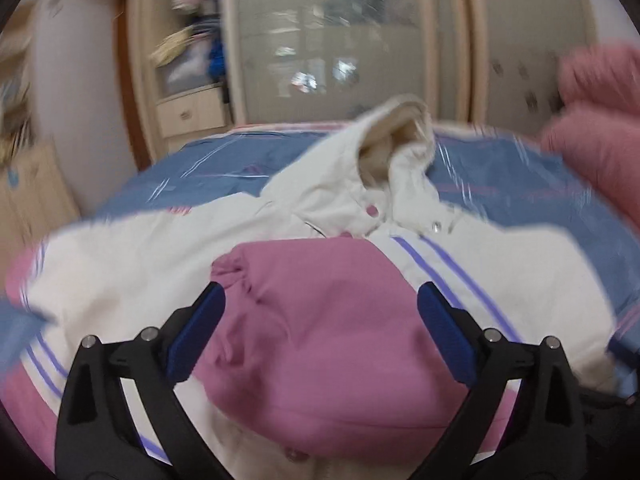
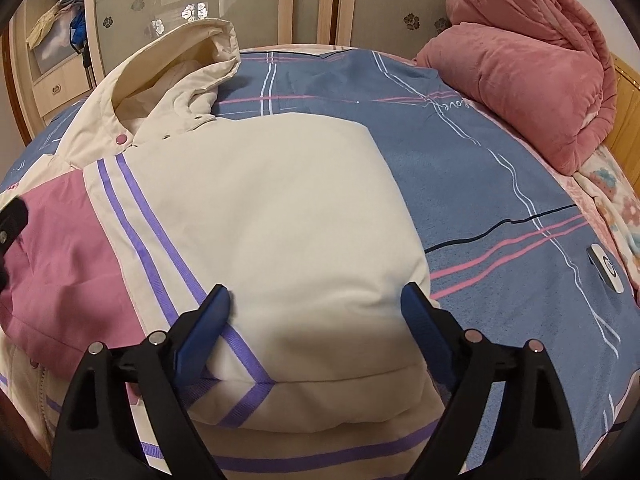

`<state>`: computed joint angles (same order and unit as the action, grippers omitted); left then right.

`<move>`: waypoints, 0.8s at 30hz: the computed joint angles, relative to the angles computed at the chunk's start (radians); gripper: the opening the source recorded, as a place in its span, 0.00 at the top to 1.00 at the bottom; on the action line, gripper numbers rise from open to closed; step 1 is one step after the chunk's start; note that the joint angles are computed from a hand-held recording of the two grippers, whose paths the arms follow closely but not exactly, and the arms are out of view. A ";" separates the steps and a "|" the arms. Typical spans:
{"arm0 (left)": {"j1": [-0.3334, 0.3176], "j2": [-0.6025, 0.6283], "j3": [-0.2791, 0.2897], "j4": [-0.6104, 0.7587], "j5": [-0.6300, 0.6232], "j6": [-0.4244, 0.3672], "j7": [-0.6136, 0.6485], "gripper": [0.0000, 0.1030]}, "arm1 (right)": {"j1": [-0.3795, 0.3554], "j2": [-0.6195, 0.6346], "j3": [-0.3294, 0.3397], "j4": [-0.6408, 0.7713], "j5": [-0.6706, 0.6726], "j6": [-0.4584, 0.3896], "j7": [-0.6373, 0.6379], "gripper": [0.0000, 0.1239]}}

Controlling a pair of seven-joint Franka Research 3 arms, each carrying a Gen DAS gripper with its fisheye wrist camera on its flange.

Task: Fold large clothes
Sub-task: 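Press the pink sleeve flat on the jacket front with the left tool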

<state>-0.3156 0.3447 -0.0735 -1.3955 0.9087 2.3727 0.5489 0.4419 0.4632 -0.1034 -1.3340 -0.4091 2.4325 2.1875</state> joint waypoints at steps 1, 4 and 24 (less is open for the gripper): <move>0.015 0.029 -0.020 0.037 -0.060 -0.026 0.089 0.05 | 0.003 -0.005 -0.003 -0.007 -0.006 0.005 0.008 0.29; 0.044 0.080 -0.045 0.074 -0.212 -0.075 0.230 0.04 | 0.064 -0.057 -0.078 -0.081 -0.168 0.062 0.192 0.29; 0.049 0.052 -0.016 -0.014 -0.280 0.010 0.208 0.02 | 0.040 -0.075 -0.068 -0.101 -0.216 0.088 0.285 0.22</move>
